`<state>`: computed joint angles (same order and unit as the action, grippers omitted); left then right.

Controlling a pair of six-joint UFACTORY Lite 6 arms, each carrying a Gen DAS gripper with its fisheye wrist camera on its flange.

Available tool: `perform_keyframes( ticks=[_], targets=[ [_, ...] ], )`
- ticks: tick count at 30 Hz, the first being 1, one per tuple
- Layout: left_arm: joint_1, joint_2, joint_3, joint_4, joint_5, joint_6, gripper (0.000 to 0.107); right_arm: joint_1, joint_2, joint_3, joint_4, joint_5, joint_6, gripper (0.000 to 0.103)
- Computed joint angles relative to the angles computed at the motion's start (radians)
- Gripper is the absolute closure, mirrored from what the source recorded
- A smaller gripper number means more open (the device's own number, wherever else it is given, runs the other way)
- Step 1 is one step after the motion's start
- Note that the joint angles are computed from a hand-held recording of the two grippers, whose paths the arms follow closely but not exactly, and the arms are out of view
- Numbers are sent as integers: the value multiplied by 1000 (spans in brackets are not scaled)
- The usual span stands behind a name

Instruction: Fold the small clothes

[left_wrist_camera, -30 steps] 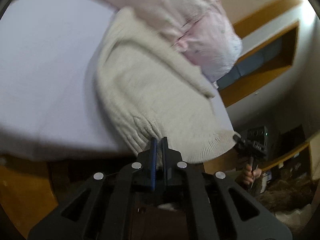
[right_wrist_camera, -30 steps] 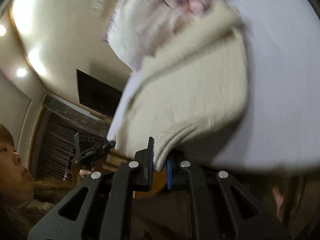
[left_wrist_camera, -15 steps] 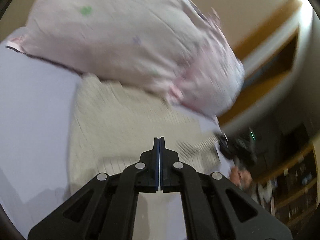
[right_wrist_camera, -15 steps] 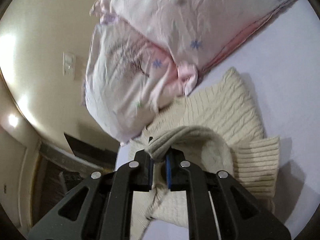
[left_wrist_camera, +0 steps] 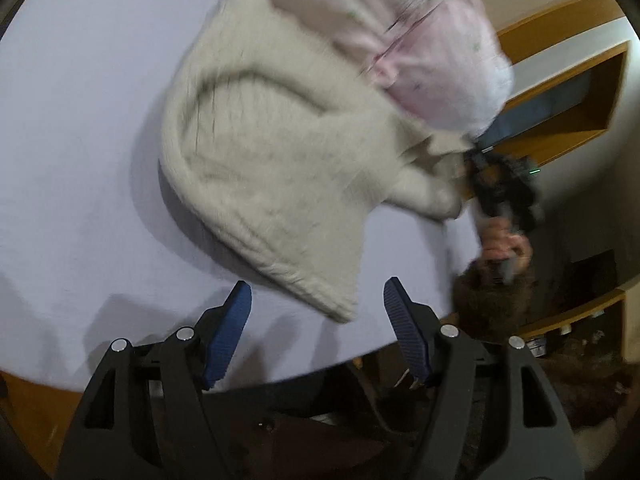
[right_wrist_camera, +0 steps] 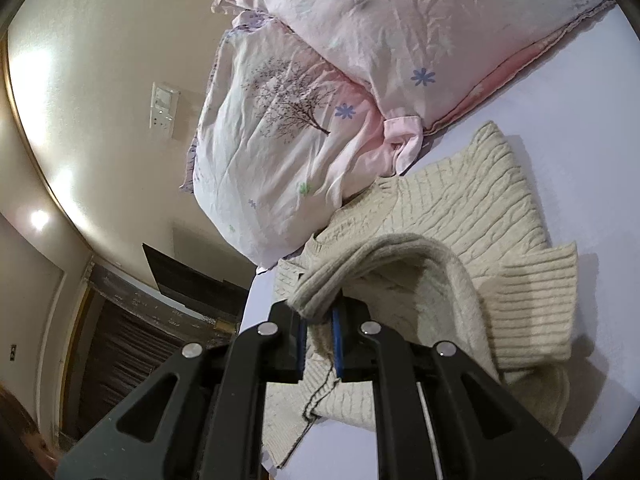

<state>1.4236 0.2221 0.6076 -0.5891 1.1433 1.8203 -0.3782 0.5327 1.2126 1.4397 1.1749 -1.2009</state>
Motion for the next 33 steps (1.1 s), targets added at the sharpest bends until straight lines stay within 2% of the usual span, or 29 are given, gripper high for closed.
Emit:
perform_keyframes(
  ticks=[2, 3, 4, 5, 7, 9, 11, 13, 15, 16, 20, 24, 25, 26, 27, 28, 29, 30, 31, 33],
  targets=[
    [-36, -27, -42, -56, -22, -3, 38, -3, -19, -17, -1, 0, -7, 93],
    [-48, -23, -57, -80, -30, -5, 42, -6, -26, -22, 0, 3, -10, 93],
    [-60, 1, -62, -97, -33, -8, 65, -10, -28, -25, -1, 7, -11, 93],
    [-101, 49, -59, -111, -48, -35, 103, -14, -33, -29, 1, 9, -15, 93],
    [-140, 90, -48, -115, -25, -63, 102, -22, -42, -36, 7, 11, -16, 93],
    [-163, 31, -15, -144, 91, -74, 102, -39, -50, -35, 22, 20, -19, 93],
    [-209, -27, 96, -236, 240, -141, 102, -53, -44, -9, 44, 15, -6, 93],
    [-256, -9, 209, -363, 284, -198, 102, -50, -9, 36, 60, -4, 28, 93],
    [-370, 64, 363, -523, 207, -294, 102, -28, 66, 119, 79, -54, 88, 93],
    [-453, 138, 462, -594, 119, -356, 102, -8, 123, 182, 82, -99, 133, 93],
    [-629, 421, 753, -652, -120, -555, 102, 37, 318, 396, 58, -256, 289, 93],
    [-678, 565, 892, -577, -157, -672, 102, 60, 461, 544, -19, -337, 449, 92],
    [-679, 576, 905, -566, -144, -681, 102, 66, 484, 569, -30, -344, 460, 88],
    [-669, 578, 906, -559, -123, -681, 100, 68, 489, 577, -31, -346, 453, 85],
    [-658, 578, 911, -556, -99, -685, 97, 67, 481, 569, -20, -354, 432, 73],
    [-643, 568, 905, -555, -76, -688, 84, 66, 448, 530, 12, -376, 382, 51],
    [-614, 551, 888, -570, -44, -679, 56, 62, 393, 465, 64, -409, 302, 36],
    [-587, 537, 880, -575, -23, -671, 41, 56, 328, 390, 111, -446, 227, 9],
    [-560, 499, 835, -587, -30, -642, 24, 59, 270, 328, 157, -506, 165, 5],
    [-556, 458, 796, -574, -52, -634, 24, 51, 207, 265, 195, -539, 73, 6]
  ],
)
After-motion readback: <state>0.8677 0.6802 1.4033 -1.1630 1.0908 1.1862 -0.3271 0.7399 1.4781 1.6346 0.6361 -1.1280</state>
